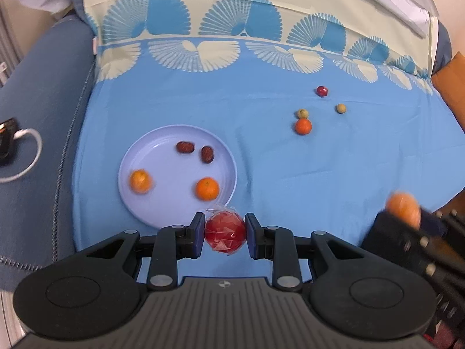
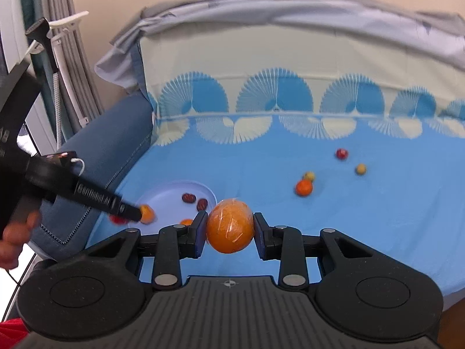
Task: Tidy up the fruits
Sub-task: 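Carry both wrapped fruits over the pale blue plate with both tools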
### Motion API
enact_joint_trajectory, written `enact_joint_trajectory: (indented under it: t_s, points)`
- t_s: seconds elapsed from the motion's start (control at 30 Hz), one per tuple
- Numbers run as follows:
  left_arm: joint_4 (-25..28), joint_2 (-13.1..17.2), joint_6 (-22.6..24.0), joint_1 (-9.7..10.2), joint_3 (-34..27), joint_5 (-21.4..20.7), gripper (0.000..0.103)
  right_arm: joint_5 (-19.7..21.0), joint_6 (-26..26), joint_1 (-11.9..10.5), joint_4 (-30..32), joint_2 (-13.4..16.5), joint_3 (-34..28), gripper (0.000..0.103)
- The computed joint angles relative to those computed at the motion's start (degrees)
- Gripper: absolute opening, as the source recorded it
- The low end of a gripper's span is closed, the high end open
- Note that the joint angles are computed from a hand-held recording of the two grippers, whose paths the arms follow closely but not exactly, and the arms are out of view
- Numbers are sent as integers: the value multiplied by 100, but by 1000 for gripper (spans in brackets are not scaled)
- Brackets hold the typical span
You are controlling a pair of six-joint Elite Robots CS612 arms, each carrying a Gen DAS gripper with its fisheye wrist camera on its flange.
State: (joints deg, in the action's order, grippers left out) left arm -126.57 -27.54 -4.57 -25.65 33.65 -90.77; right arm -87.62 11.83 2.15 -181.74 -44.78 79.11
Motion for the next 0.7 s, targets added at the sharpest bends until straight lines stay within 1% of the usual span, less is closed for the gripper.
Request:
enact_joint_trajectory:
  t_s: [0.07,0.17,0.3,0.53,0.7]
  points:
    - [-208,-202,-7,10,380,32,32,-73,-20,37,-84,-43,61,35]
    - [-351,-435,-50,32,800,-23,32,-143,-91,80,-244,-101,150,35]
    - [-629,-653,-94,37,1228,-11,32,-273,-188,129,-488,-161,256,35]
    - [-991,-870,-200,34,1645,2,32,-317,-371,167,-579,-218,325,35]
    - [-1087,-948,-217,36,1761,74,32,-306,-432,190,-501,-232,325,35]
